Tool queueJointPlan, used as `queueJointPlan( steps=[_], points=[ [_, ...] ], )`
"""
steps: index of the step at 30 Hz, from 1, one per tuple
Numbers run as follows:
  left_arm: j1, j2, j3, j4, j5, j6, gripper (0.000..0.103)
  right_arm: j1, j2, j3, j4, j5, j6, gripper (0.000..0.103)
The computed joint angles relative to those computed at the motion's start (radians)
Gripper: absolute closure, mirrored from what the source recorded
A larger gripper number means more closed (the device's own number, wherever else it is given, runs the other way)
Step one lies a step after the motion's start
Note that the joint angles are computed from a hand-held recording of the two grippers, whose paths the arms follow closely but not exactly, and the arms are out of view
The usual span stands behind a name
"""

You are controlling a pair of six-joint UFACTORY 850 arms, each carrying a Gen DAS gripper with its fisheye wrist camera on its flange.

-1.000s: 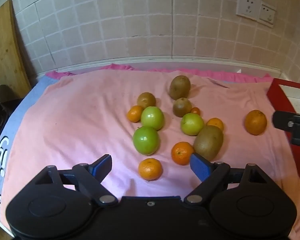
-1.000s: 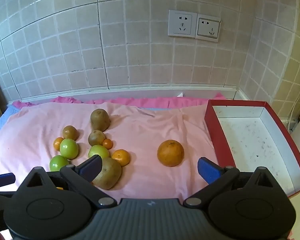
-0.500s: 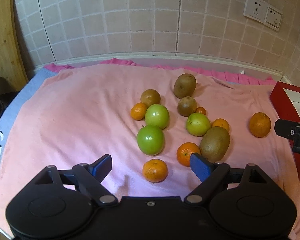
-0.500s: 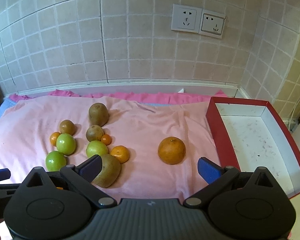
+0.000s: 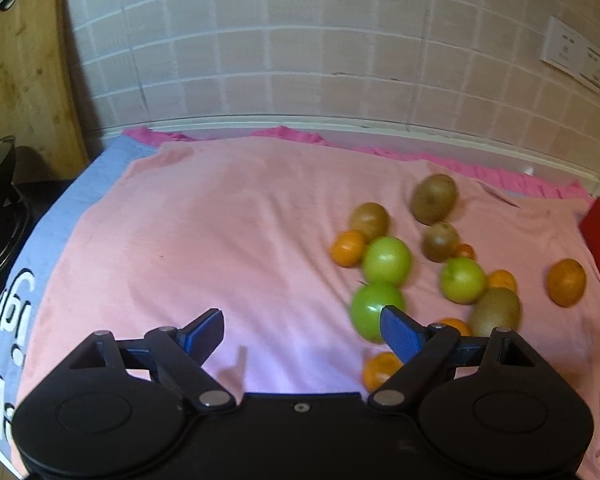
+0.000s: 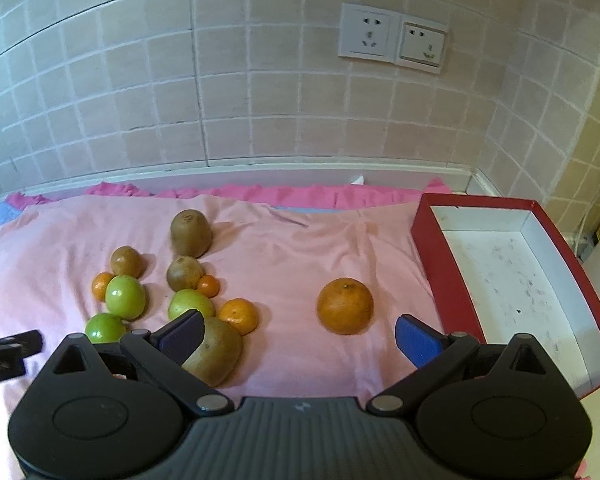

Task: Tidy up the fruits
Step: 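Grasp a green apple with the left tool while the right tool grasps the large orange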

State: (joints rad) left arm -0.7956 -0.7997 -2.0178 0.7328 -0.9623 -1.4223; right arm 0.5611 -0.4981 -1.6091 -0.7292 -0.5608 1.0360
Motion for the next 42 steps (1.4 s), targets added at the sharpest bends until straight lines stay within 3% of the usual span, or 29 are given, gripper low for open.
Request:
queueJointPlan(
  steps=[3,6,8,12,15,18,24,39,42],
  points=[
    [0.023,-0.013,-0.036,-0.110,-0.026,0.097,0.002,-0.009,-0.009,-0.008,0.006,-0.004,0.002,0.000],
    [0.027,-0.016,-0.036,-0.083,-0.015,0.103,0.002,-0.016,-0.013,-0.008,0.000,-0.005,0.013,0.000],
    [0.033,-0.014,-0.023,-0.078,0.038,0.127,0.002,-0.020,-0.014,-0.004,-0.002,-0.007,0.013,0.000],
    [0.067,-0.001,0.018,-0.233,0.212,0.266,0.002,-0.035,-0.014,0.012,-0.014,-0.011,0.019,0.000],
    [0.078,-0.035,-0.013,-0.316,0.258,0.351,0.003,-0.052,-0.014,0.027,-0.011,-0.003,0.018,0.000],
    [0.087,-0.096,-0.096,-0.400,0.215,0.444,0.016,-0.067,-0.020,0.035,-0.025,0.009,0.035,0.004],
    [0.106,-0.160,-0.171,-0.496,0.190,0.514,0.022,-0.095,-0.074,0.004,0.003,0.066,0.042,0.009],
    [0.123,-0.173,-0.130,-0.482,0.291,0.471,0.035,-0.121,-0.234,-0.150,0.010,0.046,0.012,0.009],
    [0.115,-0.198,-0.173,-0.433,0.250,0.459,0.044,-0.126,-0.241,-0.154,0.026,0.059,0.016,0.013]
  ],
)
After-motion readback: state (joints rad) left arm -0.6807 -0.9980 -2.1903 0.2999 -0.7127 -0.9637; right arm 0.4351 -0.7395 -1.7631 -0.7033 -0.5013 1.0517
